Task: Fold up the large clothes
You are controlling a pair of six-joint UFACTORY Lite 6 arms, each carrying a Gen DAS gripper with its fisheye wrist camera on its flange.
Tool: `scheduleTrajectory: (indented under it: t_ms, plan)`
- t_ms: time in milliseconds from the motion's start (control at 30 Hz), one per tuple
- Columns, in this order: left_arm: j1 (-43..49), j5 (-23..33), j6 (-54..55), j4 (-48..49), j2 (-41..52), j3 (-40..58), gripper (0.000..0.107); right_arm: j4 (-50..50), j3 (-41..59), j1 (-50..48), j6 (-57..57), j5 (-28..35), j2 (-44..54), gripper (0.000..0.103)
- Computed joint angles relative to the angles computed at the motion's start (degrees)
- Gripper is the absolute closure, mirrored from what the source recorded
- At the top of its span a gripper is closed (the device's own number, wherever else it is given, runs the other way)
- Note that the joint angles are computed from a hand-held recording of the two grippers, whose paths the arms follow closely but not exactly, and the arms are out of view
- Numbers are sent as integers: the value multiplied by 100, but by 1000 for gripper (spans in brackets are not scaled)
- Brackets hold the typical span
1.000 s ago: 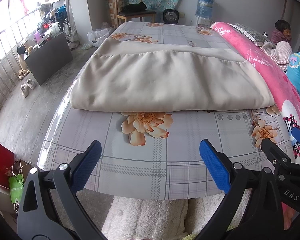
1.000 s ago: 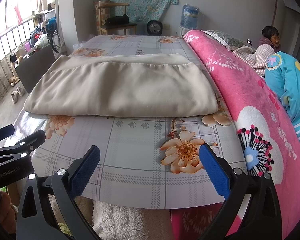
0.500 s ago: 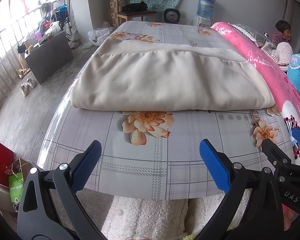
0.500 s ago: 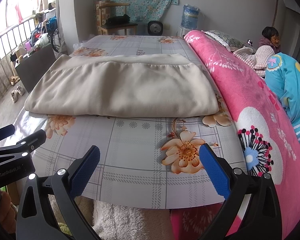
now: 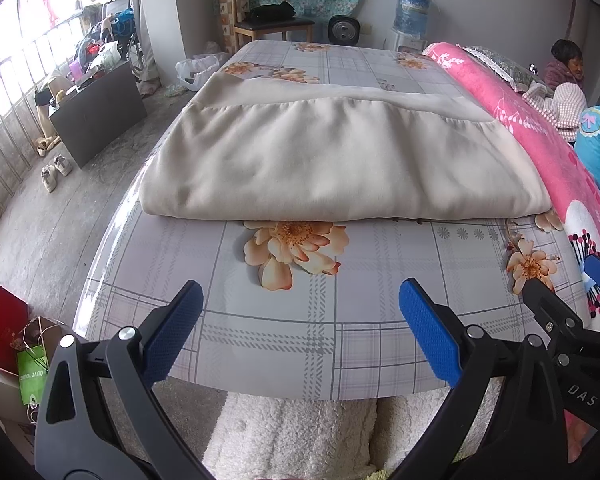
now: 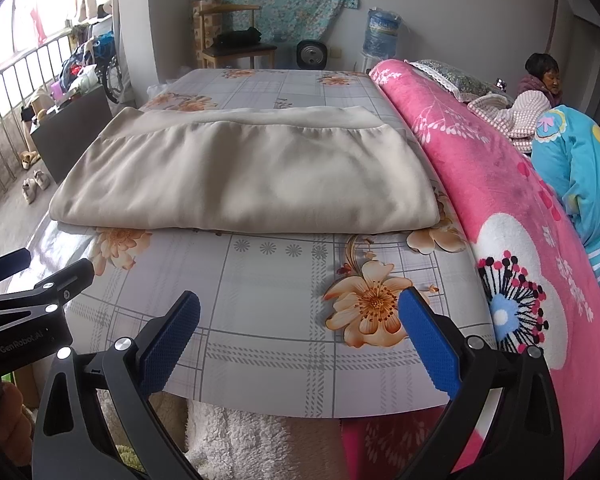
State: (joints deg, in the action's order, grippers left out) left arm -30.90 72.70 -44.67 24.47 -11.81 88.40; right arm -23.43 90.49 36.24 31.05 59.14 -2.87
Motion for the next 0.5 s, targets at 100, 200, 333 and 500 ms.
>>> scheduleTrajectory:
  t_ms: [100, 200, 333, 500]
  plan:
    - [-14, 2, -16, 14, 21, 18, 12, 10, 17, -18, -26, 6, 7, 6]
    - [-7, 10, -2, -5, 21, 23, 12, 20, 13, -28, -39, 2, 2, 6]
    - [-52, 17, -77, 38, 26, 6, 12, 30, -30, -56, -44, -23, -27, 6]
    - [-56, 32, -72, 29, 25, 5, 12, 51, -89, -86, -71, -45, -55, 6]
